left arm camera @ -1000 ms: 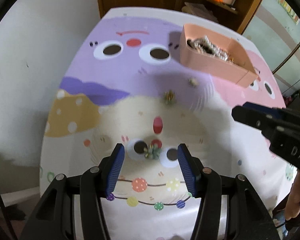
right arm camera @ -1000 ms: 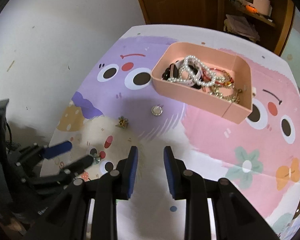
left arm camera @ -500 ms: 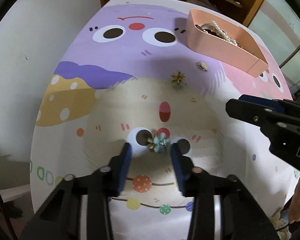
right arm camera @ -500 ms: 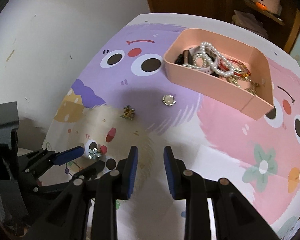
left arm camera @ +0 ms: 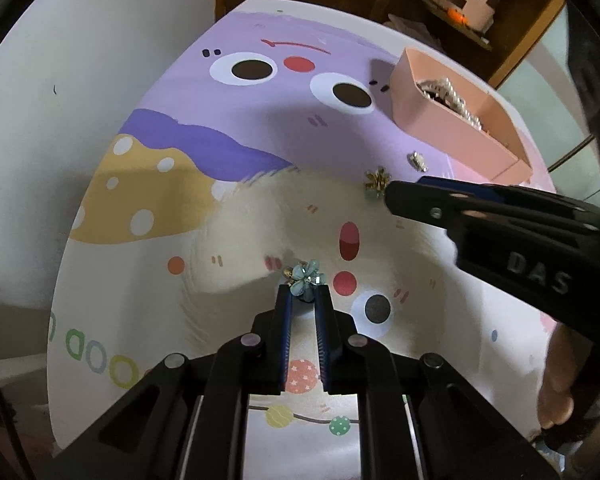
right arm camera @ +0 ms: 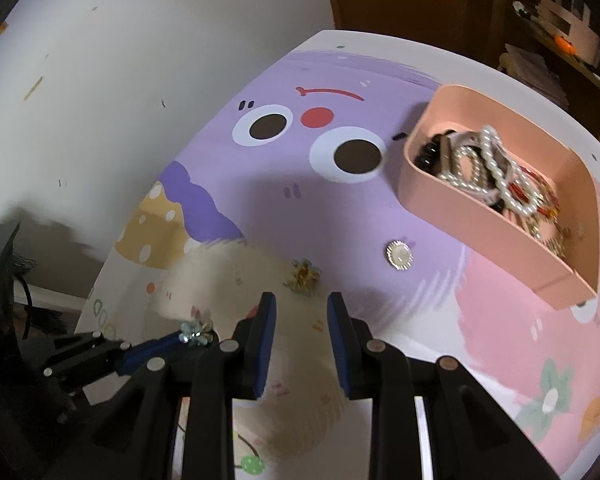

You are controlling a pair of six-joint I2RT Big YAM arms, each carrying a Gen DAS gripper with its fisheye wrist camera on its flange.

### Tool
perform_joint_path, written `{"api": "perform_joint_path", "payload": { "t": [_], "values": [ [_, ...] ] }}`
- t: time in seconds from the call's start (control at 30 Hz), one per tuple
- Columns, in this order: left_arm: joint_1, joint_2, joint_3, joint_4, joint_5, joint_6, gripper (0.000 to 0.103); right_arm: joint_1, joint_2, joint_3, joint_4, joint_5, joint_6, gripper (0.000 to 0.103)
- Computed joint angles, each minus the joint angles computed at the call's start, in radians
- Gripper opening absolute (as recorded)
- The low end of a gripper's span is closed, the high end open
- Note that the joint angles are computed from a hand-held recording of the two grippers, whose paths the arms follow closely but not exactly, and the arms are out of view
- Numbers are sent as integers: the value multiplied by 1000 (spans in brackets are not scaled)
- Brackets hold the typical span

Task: Organize jewelry
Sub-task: 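Grasp the teal flower brooch with the left tool while the right tool grasps the small gold brooch, then carry the teal brooch in the left tool into the tray while the right tool carries the gold brooch there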

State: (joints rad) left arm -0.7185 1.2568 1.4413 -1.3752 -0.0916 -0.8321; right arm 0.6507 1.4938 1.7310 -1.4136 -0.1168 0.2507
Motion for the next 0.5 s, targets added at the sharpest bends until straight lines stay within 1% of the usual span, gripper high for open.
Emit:
{"api": "perform_joint_path", "payload": {
  "t": [0.07, 0.3, 0.4, 0.43, 0.5],
  "values": [
    [4, -15, -12, 22, 7, -3, 9, 4, 11, 6, 4, 5, -7, 27],
    [13, -25, -16, 35, 3, -11, 9, 14, 44, 22, 12, 39, -18, 27],
    [15, -25, -14, 38, 1, -13, 9, 23, 57, 21, 10, 67, -22, 26],
    [16, -26, -13, 39, 1, -13, 9, 25, 58, 19, 11, 78, -22, 24],
    [17, -27, -13, 38, -1, -14, 9, 26, 52, 10, 21, 88, -25, 24]
  ]
}}
